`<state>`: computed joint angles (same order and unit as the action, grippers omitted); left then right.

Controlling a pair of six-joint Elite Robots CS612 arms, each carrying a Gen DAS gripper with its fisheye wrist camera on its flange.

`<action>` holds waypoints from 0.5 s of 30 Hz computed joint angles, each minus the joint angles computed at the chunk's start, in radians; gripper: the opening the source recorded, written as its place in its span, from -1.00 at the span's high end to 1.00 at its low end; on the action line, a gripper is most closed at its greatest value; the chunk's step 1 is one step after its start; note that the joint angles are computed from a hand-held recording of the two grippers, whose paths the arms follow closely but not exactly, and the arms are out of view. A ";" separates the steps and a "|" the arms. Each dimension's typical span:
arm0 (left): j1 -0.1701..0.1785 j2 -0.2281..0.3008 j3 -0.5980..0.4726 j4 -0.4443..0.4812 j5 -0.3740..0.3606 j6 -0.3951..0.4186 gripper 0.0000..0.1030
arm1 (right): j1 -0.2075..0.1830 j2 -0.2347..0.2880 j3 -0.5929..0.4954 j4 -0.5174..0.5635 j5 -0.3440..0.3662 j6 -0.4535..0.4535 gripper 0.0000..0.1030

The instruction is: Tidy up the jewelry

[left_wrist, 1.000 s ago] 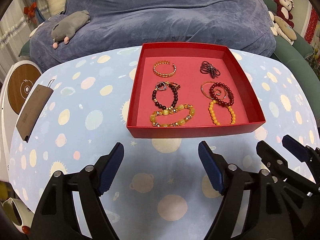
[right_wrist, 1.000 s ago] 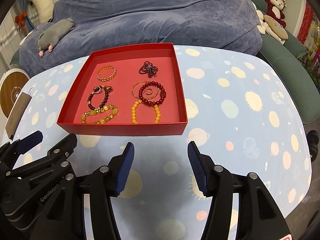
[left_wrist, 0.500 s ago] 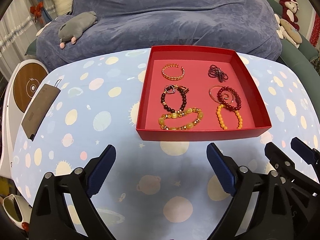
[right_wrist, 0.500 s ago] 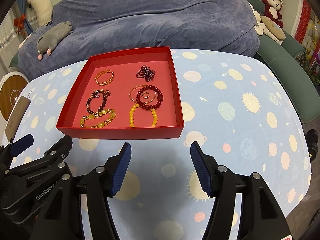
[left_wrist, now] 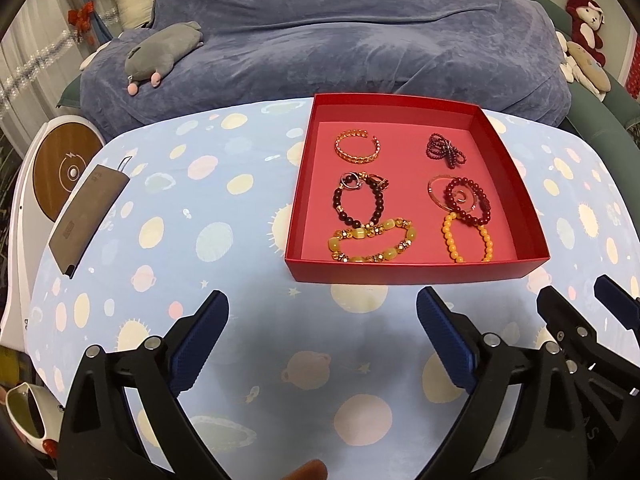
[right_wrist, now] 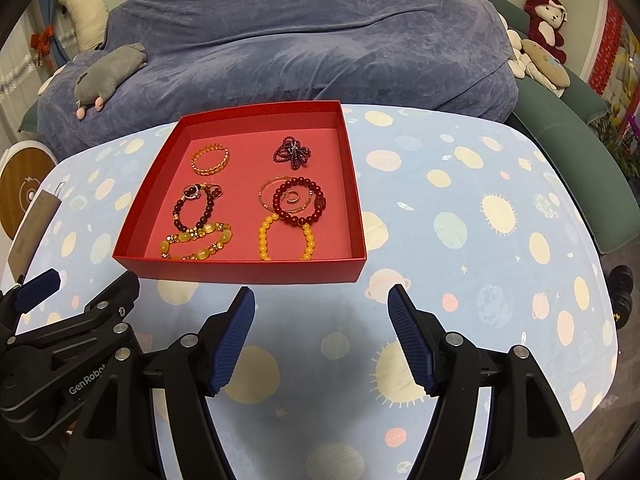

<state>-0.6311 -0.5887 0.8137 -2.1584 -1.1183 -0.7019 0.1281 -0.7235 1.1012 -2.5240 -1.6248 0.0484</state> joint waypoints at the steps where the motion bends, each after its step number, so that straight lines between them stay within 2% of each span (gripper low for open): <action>1: 0.000 -0.002 0.002 -0.002 0.002 -0.003 -0.76 | 0.000 0.000 0.000 -0.003 -0.001 -0.001 -0.39; 11: 0.003 -0.006 0.009 -0.007 0.020 -0.003 -0.82 | 0.000 0.002 -0.001 -0.015 -0.008 -0.009 -0.62; 15: 0.003 -0.006 0.010 -0.007 0.020 -0.002 -0.83 | 0.000 0.002 0.000 -0.016 -0.009 -0.010 -0.63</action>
